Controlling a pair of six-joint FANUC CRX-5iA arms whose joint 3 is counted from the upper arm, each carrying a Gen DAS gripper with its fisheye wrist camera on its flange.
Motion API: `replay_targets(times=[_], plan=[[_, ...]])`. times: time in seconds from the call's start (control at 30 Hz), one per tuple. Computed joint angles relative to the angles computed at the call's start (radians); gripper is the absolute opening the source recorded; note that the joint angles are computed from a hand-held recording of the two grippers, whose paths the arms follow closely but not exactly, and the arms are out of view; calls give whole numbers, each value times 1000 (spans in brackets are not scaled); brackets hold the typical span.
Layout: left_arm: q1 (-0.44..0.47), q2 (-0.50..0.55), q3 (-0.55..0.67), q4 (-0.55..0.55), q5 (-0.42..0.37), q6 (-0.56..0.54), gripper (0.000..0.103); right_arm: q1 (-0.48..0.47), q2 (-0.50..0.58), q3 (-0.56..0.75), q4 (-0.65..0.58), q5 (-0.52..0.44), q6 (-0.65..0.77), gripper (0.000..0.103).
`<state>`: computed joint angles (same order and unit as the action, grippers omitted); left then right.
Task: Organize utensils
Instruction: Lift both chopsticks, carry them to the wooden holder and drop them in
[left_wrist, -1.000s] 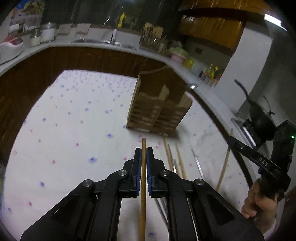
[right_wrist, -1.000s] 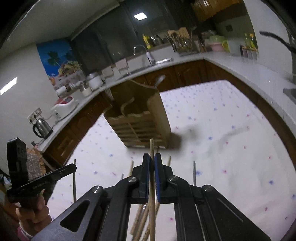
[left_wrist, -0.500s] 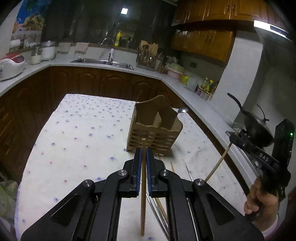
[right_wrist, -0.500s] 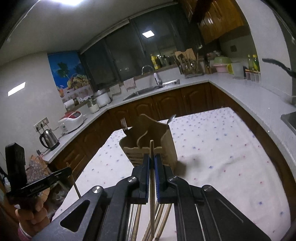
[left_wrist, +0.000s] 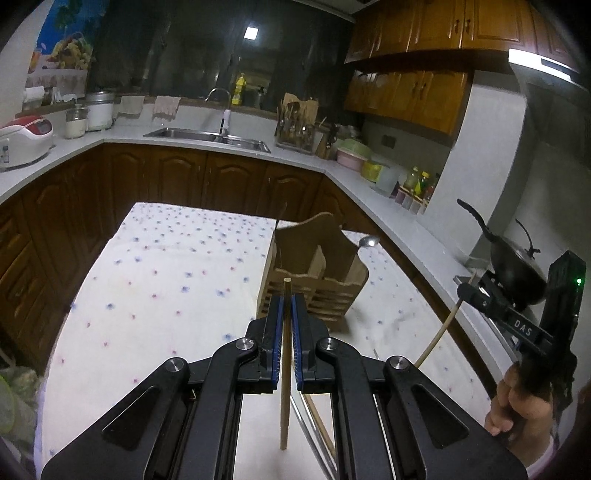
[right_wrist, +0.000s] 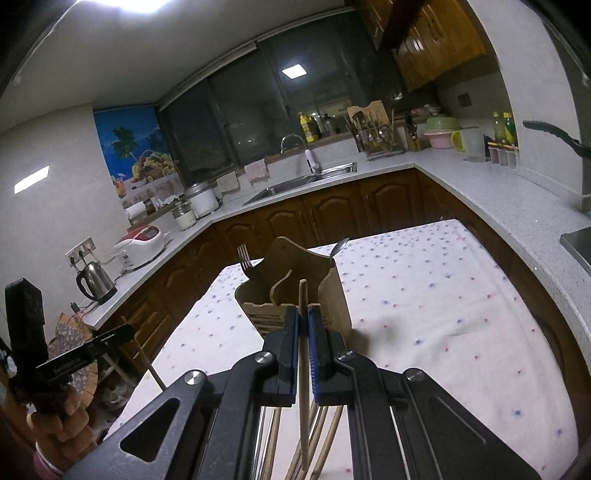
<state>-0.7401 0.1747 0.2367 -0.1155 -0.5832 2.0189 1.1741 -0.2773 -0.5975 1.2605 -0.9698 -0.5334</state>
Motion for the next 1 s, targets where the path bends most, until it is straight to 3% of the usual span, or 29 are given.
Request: replay_targets(times=[0.23, 0.5, 0.8, 1.0], plan=[[13, 19, 49, -29, 14, 30, 4, -44, 9, 9, 30, 21, -3, 5], [21, 68, 173, -96, 42, 74, 4, -161, 22, 45, 132, 79, -23, 5], [32, 196, 402, -164, 67, 126, 4, -320, 83, 126, 270, 145, -59, 5], [36, 291, 499, -226, 75, 221, 4, -387, 142, 151, 324, 170, -94, 5]])
